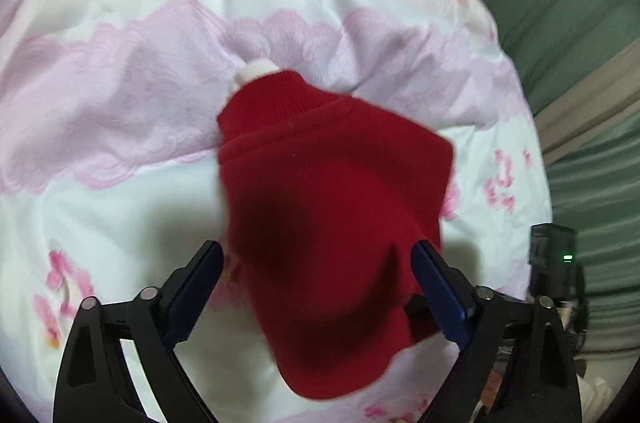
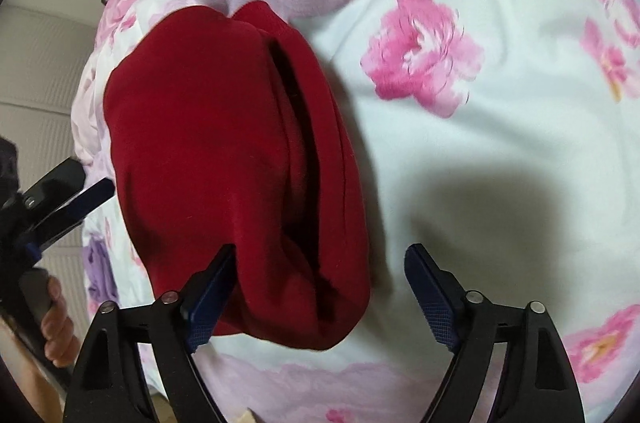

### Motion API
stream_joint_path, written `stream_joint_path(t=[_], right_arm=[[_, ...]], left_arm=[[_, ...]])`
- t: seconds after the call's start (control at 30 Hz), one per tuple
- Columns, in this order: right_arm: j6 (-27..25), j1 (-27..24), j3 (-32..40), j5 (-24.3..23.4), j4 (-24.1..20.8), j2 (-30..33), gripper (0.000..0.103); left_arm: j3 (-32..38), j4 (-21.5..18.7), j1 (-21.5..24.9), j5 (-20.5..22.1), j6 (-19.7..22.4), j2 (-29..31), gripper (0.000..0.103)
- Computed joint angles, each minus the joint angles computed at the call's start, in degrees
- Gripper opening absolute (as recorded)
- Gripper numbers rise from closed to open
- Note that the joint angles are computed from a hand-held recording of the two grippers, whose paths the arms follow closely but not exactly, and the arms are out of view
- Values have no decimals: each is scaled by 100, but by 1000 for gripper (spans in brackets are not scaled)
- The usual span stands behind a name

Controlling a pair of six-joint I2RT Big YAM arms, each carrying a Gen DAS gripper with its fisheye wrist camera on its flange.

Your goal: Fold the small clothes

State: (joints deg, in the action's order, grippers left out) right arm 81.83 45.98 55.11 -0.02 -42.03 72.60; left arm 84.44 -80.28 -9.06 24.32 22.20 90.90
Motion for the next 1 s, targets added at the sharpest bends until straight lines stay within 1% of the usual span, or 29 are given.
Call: stream_joint_path(t=[0.07,0.13,0.27,0.3,0.4,0.43,0.5,0.53,0.57,0.6,0.63,0.67,0.7,0.73,0.77,0.8,0.87,0.97,1.0], right_arm=[[67,5,-126,-36,275,-2,88],[88,14,-204,-53,470,31,89],[154,-27,-515,-193,1098,25,89],[144,-18,-463,-192,1066,20,89],[159,-26,-405,-209,1277,205,89],[209,-22,-456,-226,1336,172,89],[217,-112,-522,-350,1566,209,89],[206,-134,-542,-393,1670,225,89],[225,-160,-578,-454,1811,239,86],[275,-179,-602,-516,1949,256,71],[415,-234,-703,-675,2352,255,66],[591,-242,-740,-742,2467,208,64],[499,-224,-667,-684,2295,190,60],[263,-162,-435,-551,1854,212,58],[174,-120,-272,-483,1556,234,56],[140,-95,-153,-439,1355,245,51],[44,-7,109,-289,895,234,49],[-99,131,370,-106,528,203,47],[-139,121,588,-102,490,355,47]], left_arm=[[-30,71,-65,-114,58,79,93],[6,129,-76,-20,16,235,93],[114,119,-160,-17,-72,588,93],[127,126,-200,0,-134,667,93],[157,150,-207,45,-161,753,93],[163,127,-175,82,-167,760,91],[191,69,-90,177,-169,805,83],[218,12,-56,211,-155,818,81],[251,-56,-38,204,-136,822,78],[292,-127,-25,216,-112,818,74],[311,-155,-32,212,-107,799,72],[319,-189,-48,160,-89,752,70],[309,-203,-57,121,-58,687,68],[308,-216,-56,107,-41,628,67],[292,-223,-69,106,-49,561,65],[282,-243,-67,116,-44,489,64],[274,-312,-39,120,-42,347,63],[252,-413,41,99,6,100,63],[246,-456,88,113,23,14,63]])
